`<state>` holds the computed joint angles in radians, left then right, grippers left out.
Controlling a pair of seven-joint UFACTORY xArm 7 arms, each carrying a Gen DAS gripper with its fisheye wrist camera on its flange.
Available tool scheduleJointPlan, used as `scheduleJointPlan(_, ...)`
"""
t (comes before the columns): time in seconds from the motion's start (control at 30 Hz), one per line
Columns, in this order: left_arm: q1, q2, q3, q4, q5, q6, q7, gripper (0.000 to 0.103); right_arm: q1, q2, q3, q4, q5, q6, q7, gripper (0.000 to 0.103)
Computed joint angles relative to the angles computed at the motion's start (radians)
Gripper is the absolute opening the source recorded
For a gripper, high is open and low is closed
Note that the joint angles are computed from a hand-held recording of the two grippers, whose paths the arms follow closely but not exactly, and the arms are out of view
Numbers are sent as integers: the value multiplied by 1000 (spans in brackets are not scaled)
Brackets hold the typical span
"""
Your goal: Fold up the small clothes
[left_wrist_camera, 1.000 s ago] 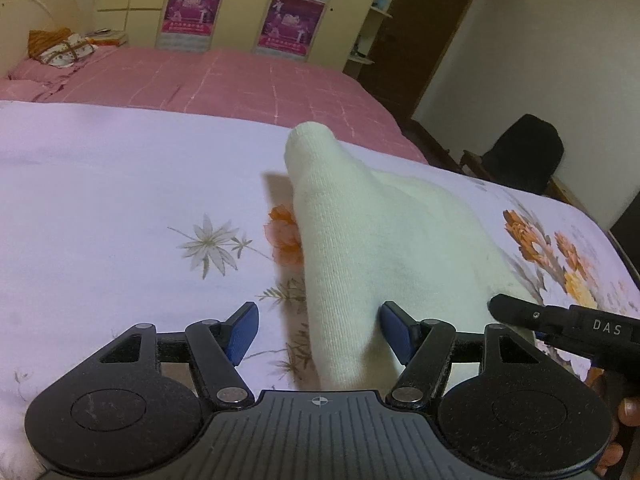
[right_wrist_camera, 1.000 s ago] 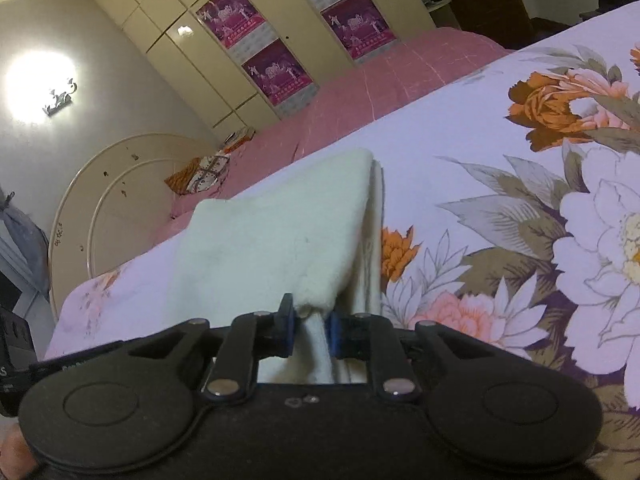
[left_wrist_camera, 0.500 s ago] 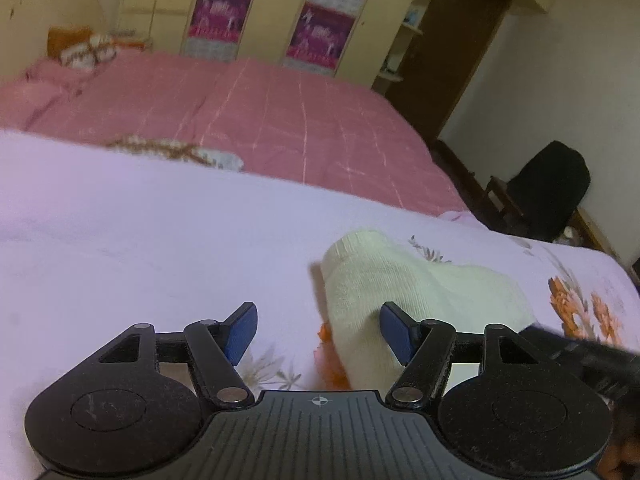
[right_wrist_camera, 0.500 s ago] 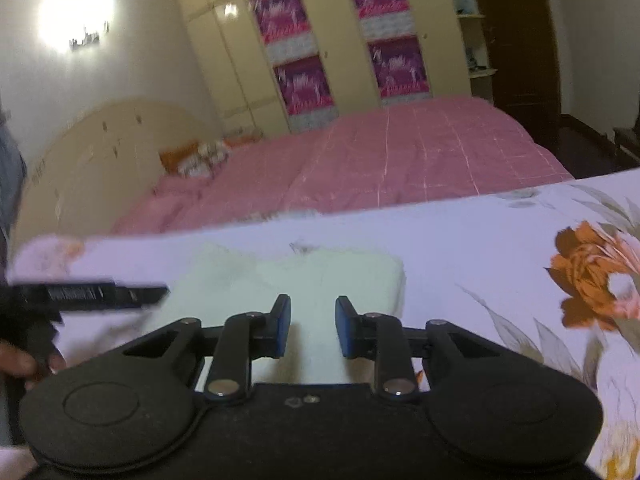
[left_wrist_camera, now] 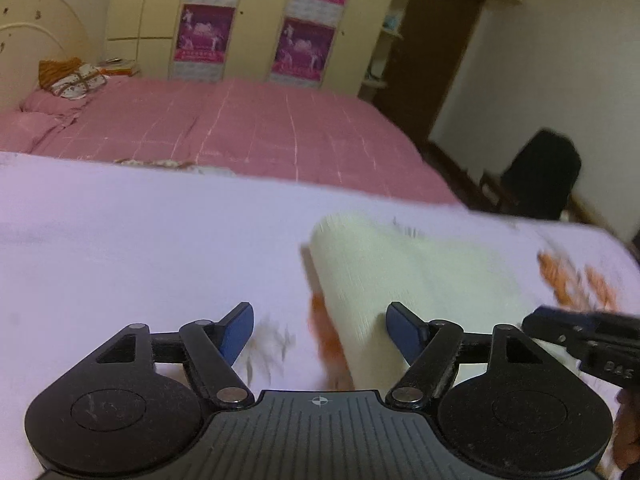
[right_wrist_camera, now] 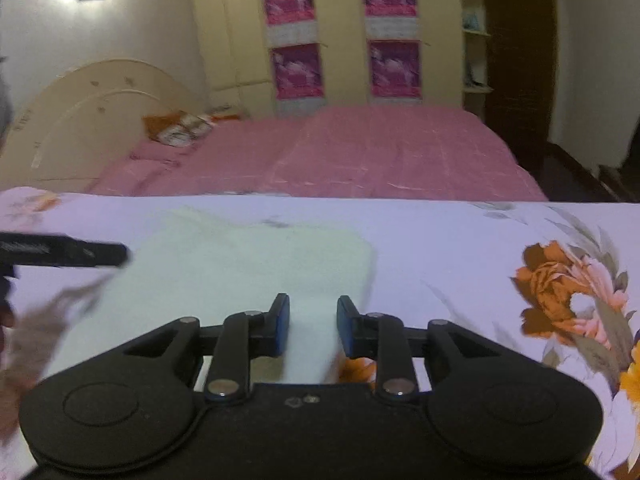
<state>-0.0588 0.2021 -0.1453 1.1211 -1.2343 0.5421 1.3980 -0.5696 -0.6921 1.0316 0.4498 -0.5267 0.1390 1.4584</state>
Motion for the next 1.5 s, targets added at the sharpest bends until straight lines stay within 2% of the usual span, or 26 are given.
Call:
scheduleJointPlan(0.13,-7,-18,4,-14,43,-9,-65,74,1,21,69,23,-6,60,13,28)
scheduleJointPlan(0.2,2,-62,6,-40,21,8,-14,74,23,20,55,25,3,86,37,28)
scheduleJointPlan(0.3,13,-123,35,-92,-12,56,56,74,152,-25,-32,7,4,152,45,27)
scheduleJointPlan(0.43,14,-194,83,-183,-3,105,92,74,320,-50,-122,-22,-8,199,39,27)
scheduleJointPlan(0.47,12,-206,91,-205,8,108,100,74,369,-53,-139,-32,-5,212,40,27)
scheduleJointPlan(0.53,0,-221,98,-246,25,78,113,74,427,-35,-158,-34,-7,231,49,27)
scheduleJointPlan(0.6,-4,-233,109,-274,34,90,96,74,476,1,-163,-26,-5,274,57,27)
scheduleJointPlan(0.7,-13,-268,120,-308,39,86,94,74,503,74,-162,-3,-12,337,77,28)
scheduleJointPlan(0.87,-28,-311,140,-356,53,74,112,74,590,62,-203,-16,-14,386,167,28)
scheduleJointPlan(1.0,-34,-323,154,-370,59,73,114,74,668,26,-246,-65,-21,330,273,29)
scheduleJointPlan(1.1,-43,-336,155,-384,63,59,120,74,682,44,-265,-79,-45,298,335,30)
scheduleJointPlan(1.17,-47,-342,158,-389,68,55,122,74,672,45,-259,-90,-74,263,382,26)
scheduleJointPlan(1.2,-49,-346,158,-392,70,53,120,74,664,46,-252,-90,-88,258,398,21)
scheduleJointPlan(1.23,-52,-349,159,-395,73,52,118,74,657,42,-245,-94,-102,247,417,13)
scheduleJointPlan(1.3,-51,-361,166,-400,94,63,106,74,651,31,-230,-92,-123,243,441,9)
scheduleJointPlan(1.4,-51,-397,180,-425,128,96,124,74,696,12,-223,-68,-128,319,421,8)
scheduleJointPlan(1.5,-59,-435,201,-478,115,96,192,74,780,26,-275,-66,-89,398,381,7)
